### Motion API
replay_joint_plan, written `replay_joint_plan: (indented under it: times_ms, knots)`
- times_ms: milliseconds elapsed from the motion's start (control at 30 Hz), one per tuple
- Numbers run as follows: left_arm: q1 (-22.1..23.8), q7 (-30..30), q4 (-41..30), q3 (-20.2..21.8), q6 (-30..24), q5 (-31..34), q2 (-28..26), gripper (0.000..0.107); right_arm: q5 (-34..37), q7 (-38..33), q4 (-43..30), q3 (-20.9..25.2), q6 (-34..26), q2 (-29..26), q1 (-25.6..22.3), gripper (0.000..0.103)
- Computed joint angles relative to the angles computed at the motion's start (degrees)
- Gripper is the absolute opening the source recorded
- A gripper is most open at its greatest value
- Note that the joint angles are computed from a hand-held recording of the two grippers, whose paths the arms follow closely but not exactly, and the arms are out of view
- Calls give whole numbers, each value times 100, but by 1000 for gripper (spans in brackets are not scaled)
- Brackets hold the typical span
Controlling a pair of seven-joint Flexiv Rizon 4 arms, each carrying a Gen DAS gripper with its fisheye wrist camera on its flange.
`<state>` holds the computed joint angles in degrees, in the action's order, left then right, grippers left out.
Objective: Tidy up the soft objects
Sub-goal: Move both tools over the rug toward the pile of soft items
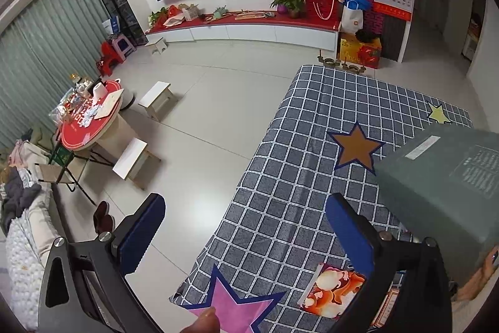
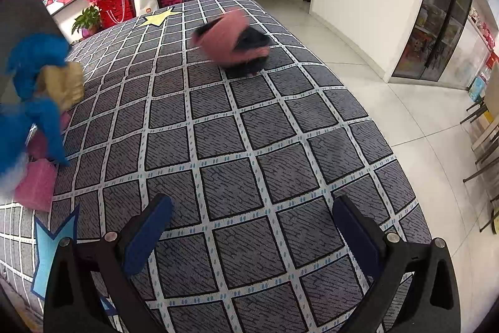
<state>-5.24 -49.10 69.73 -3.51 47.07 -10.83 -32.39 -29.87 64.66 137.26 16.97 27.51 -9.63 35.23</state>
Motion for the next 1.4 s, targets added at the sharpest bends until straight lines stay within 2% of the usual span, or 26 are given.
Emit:
replay_joint_plan:
  times_ms: [167,333,467,633,733,867,1033,1133,1200,1333,1400]
  knots:
    - [14,-15,50,-11,28,-33,11,103,-2,-1,-4,0,-1,-2,-2,103]
    - [127,18,-145,-23,-164,-127,-84,103,-3,-3,-7,0,-4,-4,-3,103]
    - [299,66,-308,-70,-322,-326,-149,103,-3,0,-4,1,-3,-3,-3,103]
    - [589,289,-359,-183,-223,-705,-75,103,-5,0,-7,0,-4,-4,-3,103]
    - [713,417,-615,-132,-619,-736,-127,103,-4,1,-5,1,-3,-3,-3,103]
    - [757,587,-568,-28,-813,-599,-120,103,-6,2,-4,0,-2,-4,-3,103]
    - [805,793,-619,-60,-1908,-589,-91,103,-4,1,-6,1,-5,-3,-2,103]
    - [795,1095,-324,-135,-2502,-704,167,103,-5,2,-5,1,-4,-3,-2,103]
    - [744,1261,-257,-163,-3108,-730,321,103,-5,2,-5,1,-4,-3,-2,103]
    - [783,1483,-511,-321,-4775,-1158,347,103,-6,2,-5,1,-4,-3,-2,103]
    - [683,1604,-434,-305,-5150,-1160,439,103,-6,2,-5,1,-4,-3,-2,103]
